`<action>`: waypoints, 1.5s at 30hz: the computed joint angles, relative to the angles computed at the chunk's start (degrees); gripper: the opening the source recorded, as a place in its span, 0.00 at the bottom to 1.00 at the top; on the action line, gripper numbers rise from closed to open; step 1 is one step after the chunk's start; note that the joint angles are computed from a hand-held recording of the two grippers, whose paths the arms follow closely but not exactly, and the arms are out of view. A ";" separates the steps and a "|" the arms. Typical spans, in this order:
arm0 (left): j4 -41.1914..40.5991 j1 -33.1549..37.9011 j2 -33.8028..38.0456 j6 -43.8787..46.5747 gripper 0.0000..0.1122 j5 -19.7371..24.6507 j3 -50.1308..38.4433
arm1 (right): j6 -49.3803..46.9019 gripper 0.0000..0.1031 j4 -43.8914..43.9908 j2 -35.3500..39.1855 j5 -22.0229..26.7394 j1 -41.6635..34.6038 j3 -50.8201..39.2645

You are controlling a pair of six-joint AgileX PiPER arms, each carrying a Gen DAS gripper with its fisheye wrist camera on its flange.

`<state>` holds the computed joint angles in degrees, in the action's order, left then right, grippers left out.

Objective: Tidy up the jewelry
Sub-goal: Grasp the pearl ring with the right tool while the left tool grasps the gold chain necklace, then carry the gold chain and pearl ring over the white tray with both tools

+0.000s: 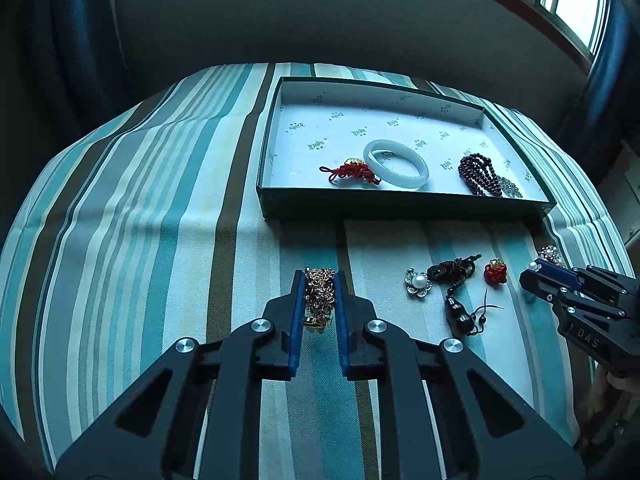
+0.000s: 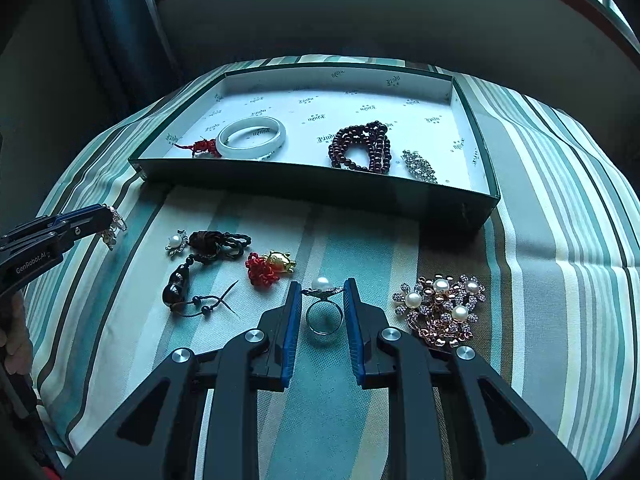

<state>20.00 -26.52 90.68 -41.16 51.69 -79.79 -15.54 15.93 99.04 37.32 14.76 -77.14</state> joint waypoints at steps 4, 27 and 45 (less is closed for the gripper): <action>1.20 -1.00 -0.85 -0.98 0.12 0.68 -0.62 | -0.03 0.21 0.21 -1.44 -0.36 -0.18 0.74; 5.70 -5.28 -2.09 -3.36 0.12 2.99 -7.21 | -1.85 0.21 2.94 -5.83 -0.39 -1.47 -0.78; 1.76 1.14 14.47 7.02 0.12 4.13 -33.78 | 1.13 0.21 -0.47 7.55 4.05 -2.69 -24.63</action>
